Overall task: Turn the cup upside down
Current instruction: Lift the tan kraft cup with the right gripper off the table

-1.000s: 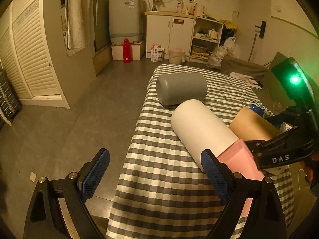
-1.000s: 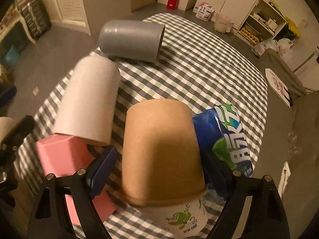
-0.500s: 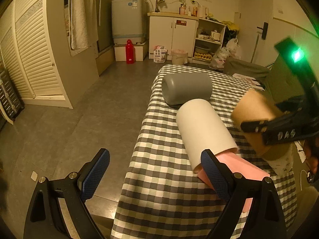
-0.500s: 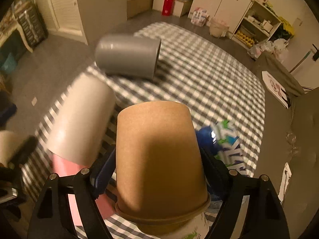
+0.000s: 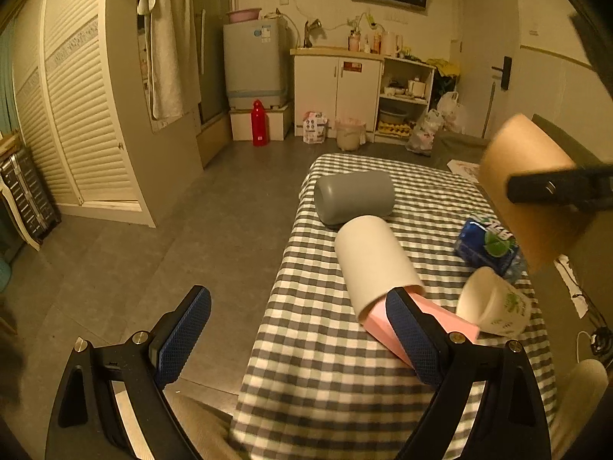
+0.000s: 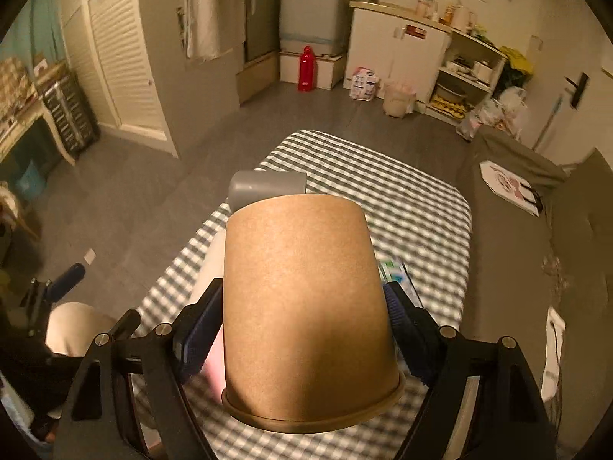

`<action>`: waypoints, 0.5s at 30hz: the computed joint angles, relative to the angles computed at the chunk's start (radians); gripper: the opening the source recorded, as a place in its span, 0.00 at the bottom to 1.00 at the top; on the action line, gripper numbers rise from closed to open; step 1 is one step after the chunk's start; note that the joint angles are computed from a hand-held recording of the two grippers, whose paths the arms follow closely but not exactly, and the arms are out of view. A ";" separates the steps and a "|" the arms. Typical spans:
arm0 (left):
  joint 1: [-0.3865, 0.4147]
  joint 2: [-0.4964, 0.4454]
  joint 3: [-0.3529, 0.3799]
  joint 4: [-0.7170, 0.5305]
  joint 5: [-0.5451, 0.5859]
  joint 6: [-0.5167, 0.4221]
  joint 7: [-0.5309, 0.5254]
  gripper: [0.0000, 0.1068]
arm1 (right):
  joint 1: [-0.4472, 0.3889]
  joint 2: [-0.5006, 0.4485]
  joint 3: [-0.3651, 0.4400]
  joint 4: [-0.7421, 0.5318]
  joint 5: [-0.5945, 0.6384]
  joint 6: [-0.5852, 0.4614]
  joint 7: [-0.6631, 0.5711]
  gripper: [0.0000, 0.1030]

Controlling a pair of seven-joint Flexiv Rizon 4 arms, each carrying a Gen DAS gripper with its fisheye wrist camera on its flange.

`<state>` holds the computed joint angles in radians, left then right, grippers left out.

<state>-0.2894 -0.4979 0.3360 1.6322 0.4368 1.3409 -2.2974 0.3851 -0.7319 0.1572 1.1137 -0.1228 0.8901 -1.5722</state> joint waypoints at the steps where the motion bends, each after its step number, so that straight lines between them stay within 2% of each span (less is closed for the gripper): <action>1: -0.010 0.010 0.005 0.010 0.006 0.002 -0.010 0.89 | -0.003 0.038 0.000 0.061 0.012 0.015 0.021 0.79; 7: -0.052 0.053 0.027 0.057 0.073 -0.006 -0.072 0.89 | -0.026 0.146 0.031 0.290 0.066 0.023 0.104 0.79; 11: -0.043 0.072 0.010 0.078 0.102 -0.012 -0.092 0.89 | -0.025 0.160 0.031 0.368 0.073 0.030 0.158 0.79; 15: -0.044 0.082 0.005 0.085 0.141 -0.025 -0.115 0.89 | -0.025 0.139 0.025 0.380 0.078 0.046 0.221 0.79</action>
